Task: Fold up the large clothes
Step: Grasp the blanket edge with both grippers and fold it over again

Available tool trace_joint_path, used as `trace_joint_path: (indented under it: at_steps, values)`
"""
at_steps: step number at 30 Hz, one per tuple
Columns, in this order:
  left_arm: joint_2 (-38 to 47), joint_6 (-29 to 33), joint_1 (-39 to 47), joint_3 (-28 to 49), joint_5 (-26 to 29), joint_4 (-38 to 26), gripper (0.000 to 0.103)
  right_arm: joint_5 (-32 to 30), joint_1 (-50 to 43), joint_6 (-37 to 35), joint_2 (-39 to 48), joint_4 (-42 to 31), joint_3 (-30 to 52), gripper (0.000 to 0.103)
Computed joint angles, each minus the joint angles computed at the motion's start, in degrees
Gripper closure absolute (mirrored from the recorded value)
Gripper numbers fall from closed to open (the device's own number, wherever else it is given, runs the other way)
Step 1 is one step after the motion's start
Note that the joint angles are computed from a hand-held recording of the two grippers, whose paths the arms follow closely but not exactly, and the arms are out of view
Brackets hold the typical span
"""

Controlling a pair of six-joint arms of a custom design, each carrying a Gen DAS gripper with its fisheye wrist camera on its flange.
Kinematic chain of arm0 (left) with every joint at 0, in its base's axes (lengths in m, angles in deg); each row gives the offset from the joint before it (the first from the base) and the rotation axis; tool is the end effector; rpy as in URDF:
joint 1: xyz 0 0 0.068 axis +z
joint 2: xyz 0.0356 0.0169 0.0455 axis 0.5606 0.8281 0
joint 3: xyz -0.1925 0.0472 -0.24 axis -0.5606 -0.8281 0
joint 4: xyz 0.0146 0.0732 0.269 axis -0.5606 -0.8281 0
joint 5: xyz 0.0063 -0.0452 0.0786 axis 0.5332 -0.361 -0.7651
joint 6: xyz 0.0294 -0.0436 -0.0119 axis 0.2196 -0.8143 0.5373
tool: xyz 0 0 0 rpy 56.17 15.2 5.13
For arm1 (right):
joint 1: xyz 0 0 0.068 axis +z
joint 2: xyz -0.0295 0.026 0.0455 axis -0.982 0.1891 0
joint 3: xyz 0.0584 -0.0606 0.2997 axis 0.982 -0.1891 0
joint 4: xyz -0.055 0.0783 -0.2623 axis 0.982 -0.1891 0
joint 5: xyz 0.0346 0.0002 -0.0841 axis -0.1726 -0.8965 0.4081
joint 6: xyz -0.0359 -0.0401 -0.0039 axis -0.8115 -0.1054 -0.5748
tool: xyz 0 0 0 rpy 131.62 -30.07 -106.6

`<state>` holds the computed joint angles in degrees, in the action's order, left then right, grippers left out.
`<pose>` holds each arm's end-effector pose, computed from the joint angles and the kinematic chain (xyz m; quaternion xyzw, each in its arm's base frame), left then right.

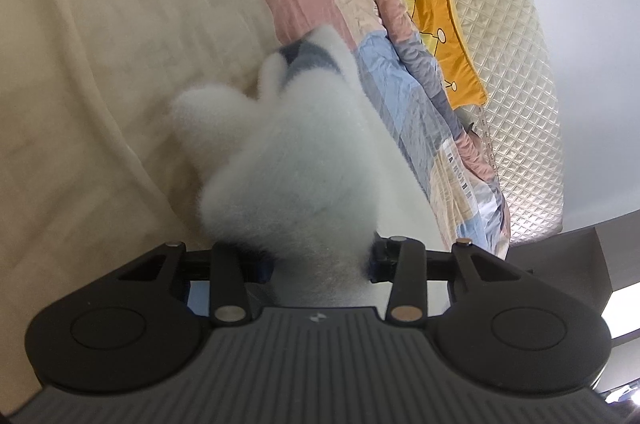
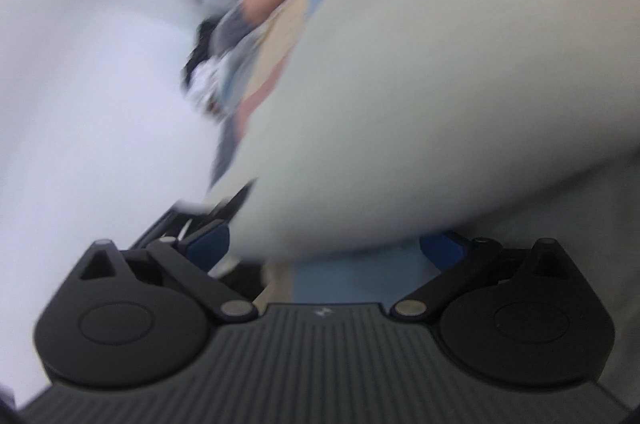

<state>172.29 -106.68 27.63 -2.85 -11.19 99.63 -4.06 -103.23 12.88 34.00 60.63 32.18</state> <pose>0.3072 -0.0484 0.0487 -0.3114 0.8193 -0.3893 0.2833 0.2485 -0.0794 0.0471 0.1955 0.8350 0.4329 0.2777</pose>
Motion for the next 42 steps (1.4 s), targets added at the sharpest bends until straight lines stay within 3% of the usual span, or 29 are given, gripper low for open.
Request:
trace_joint_path:
  at_steps: [3, 5, 7, 15, 18, 21, 25, 29, 32, 37, 42]
  values:
    - [2.58, -5.04, 1.89, 0.10, 3.47, 2.90, 0.057, 10.44, -2.16, 9.59, 0.24, 12.01, -3.20, 0.004]
    - [3.43, -6.45, 2.56, 0.28, 4.64, 3.35, 0.057, 11.58, -5.55, 15.92, 2.10, 15.58, -2.91, 0.009]
    - [3.33, -6.07, 2.28, 0.45, 4.24, 3.00, 0.057, 12.86, -8.27, 21.09, 3.69, 18.08, -2.90, 0.024]
    - [3.80, -5.28, 0.86, 3.16, 1.53, 1.04, 0.057, 19.99, -8.30, 26.79, 5.99, 27.77, -4.03, 0.026]
    - [3.38, -4.33, 0.70, 3.66, 1.07, 0.34, 0.057, 20.09, -10.64, 27.75, 8.56, 29.07, -2.12, 0.029]
    - [1.82, -1.86, 0.03, 3.19, -0.39, -0.42, 0.057, 20.33, -11.78, 23.09, 7.87, 24.89, -0.56, 0.046]
    - [-0.89, 0.39, -0.14, 1.79, -1.20, -0.83, 0.060, 19.27, -12.88, 19.66, 5.10, 26.70, -3.49, 0.064]
    - [-4.73, -0.41, 1.52, -2.30, 1.00, 2.14, 0.060, 15.81, -15.70, 15.65, 1.05, 28.06, -7.52, 0.066]
    - [-9.70, 0.84, 2.17, -5.20, 2.57, 1.45, 0.061, 13.29, -17.53, 12.96, -4.54, 25.00, -9.07, 0.066]
    - [-19.12, 4.40, -0.47, -6.09, 2.40, -6.40, 0.061, 7.31, -23.14, 9.80, -14.11, 15.45, -8.77, 0.066]
    - [-23.82, 6.44, -6.67, -0.92, -0.32, -14.49, 0.061, 1.63, -28.78, 8.30, -20.03, 4.18, -2.61, 0.066]
